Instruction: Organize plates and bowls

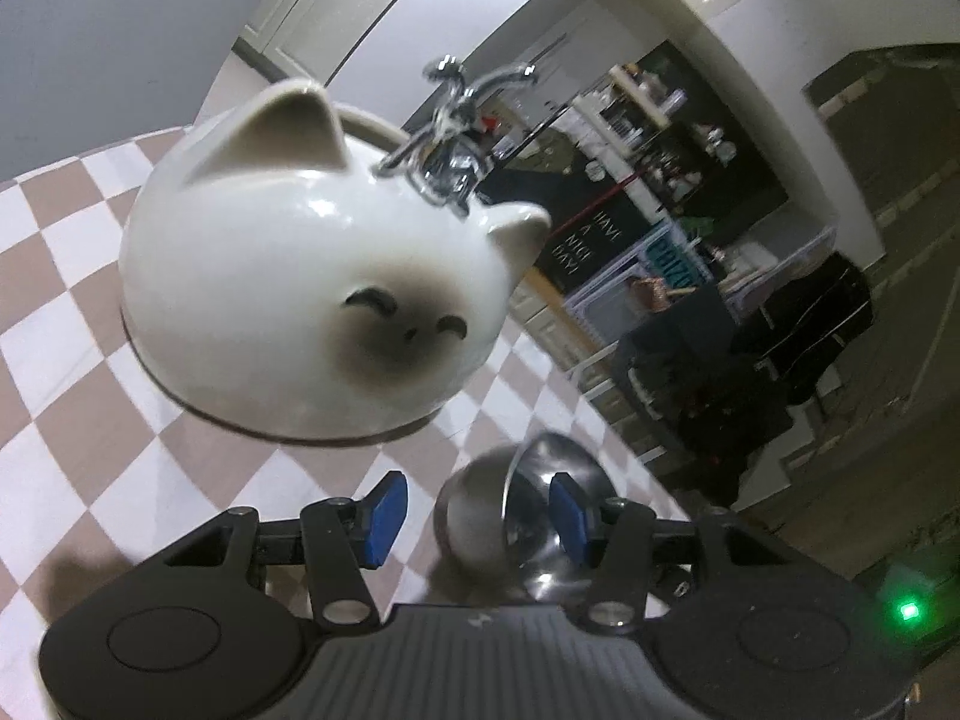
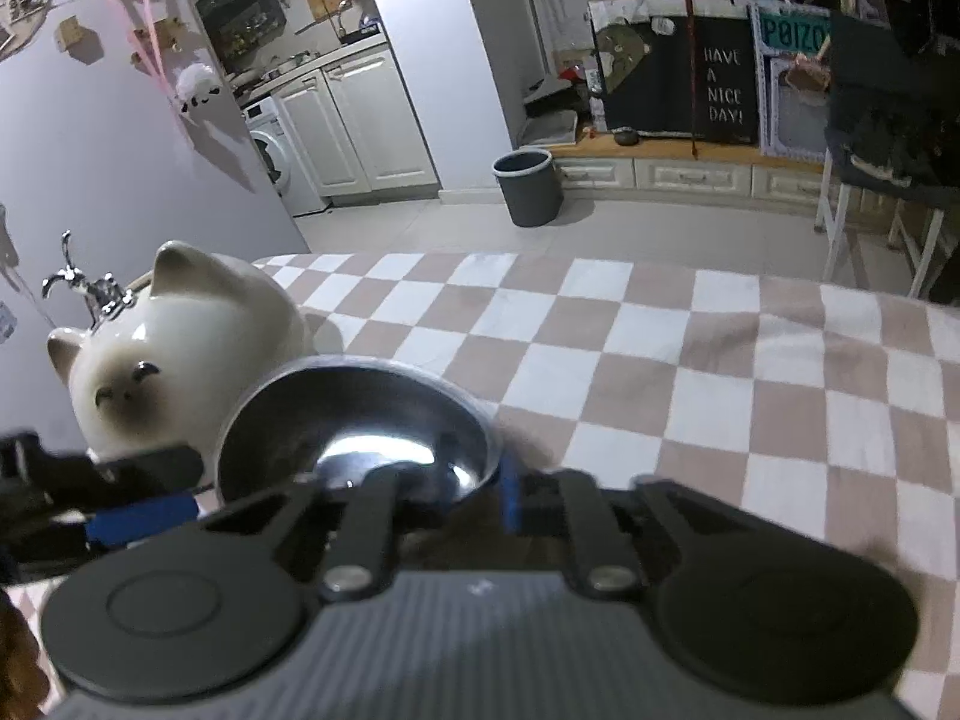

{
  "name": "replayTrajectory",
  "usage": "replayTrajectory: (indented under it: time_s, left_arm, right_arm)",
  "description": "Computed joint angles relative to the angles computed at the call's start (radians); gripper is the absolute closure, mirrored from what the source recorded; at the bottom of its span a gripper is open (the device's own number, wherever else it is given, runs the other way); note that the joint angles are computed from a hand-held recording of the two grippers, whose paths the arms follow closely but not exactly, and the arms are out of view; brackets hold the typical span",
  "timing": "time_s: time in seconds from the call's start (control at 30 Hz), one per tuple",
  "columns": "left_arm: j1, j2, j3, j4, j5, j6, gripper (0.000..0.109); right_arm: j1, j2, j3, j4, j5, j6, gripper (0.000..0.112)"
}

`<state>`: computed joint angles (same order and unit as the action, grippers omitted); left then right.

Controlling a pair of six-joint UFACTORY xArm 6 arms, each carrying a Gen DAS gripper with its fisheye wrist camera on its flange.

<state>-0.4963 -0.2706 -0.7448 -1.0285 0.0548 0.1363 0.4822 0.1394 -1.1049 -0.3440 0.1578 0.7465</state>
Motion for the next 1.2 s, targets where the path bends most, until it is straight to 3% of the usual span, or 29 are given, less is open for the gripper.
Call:
replayTrajectory:
  time_s: [0.1, 0.23, 0.33, 0.5, 0.6, 0.77, 0.93, 1.2]
  left_arm:
    - [0.003, 0.002, 0.010, 0.090, 0.003, -0.074, 0.055]
    - [0.004, 0.017, 0.009, 0.225, 0.016, -0.166, 0.057]
    - [0.021, 0.018, 0.015, 0.403, 0.046, -0.274, 0.058]
    - [0.041, 0.022, 0.014, 0.635, 0.093, -0.428, 0.087]
    - [0.036, 0.015, 0.019, 0.594, 0.104, -0.397, 0.088]
    - [0.034, -0.023, 0.026, 0.781, 0.122, -0.535, 0.091]
    - [0.014, -0.101, 0.050, 0.833, 0.136, -0.582, 0.092]
    - [-0.060, -0.261, 0.079, 0.901, 0.214, -0.624, 0.093]
  right_arm:
    - [0.002, 0.002, -0.010, -0.054, 0.019, 0.024, 0.102]
    - [0.021, -0.004, -0.001, 0.126, 0.003, -0.153, 0.103]
    - [0.032, -0.004, -0.014, 0.117, 0.024, -0.163, 0.104]
    - [0.036, -0.004, -0.025, 0.040, 0.049, -0.076, 0.104]
    - [0.033, -0.023, -0.012, -0.004, 0.064, -0.024, 0.104]
    - [0.039, -0.075, 0.019, -0.069, 0.097, 0.036, 0.104]
    - [0.047, -0.162, 0.066, -0.112, 0.128, 0.097, 0.104]
    - [0.094, -0.368, 0.151, -0.205, 0.272, 0.189, 0.104]
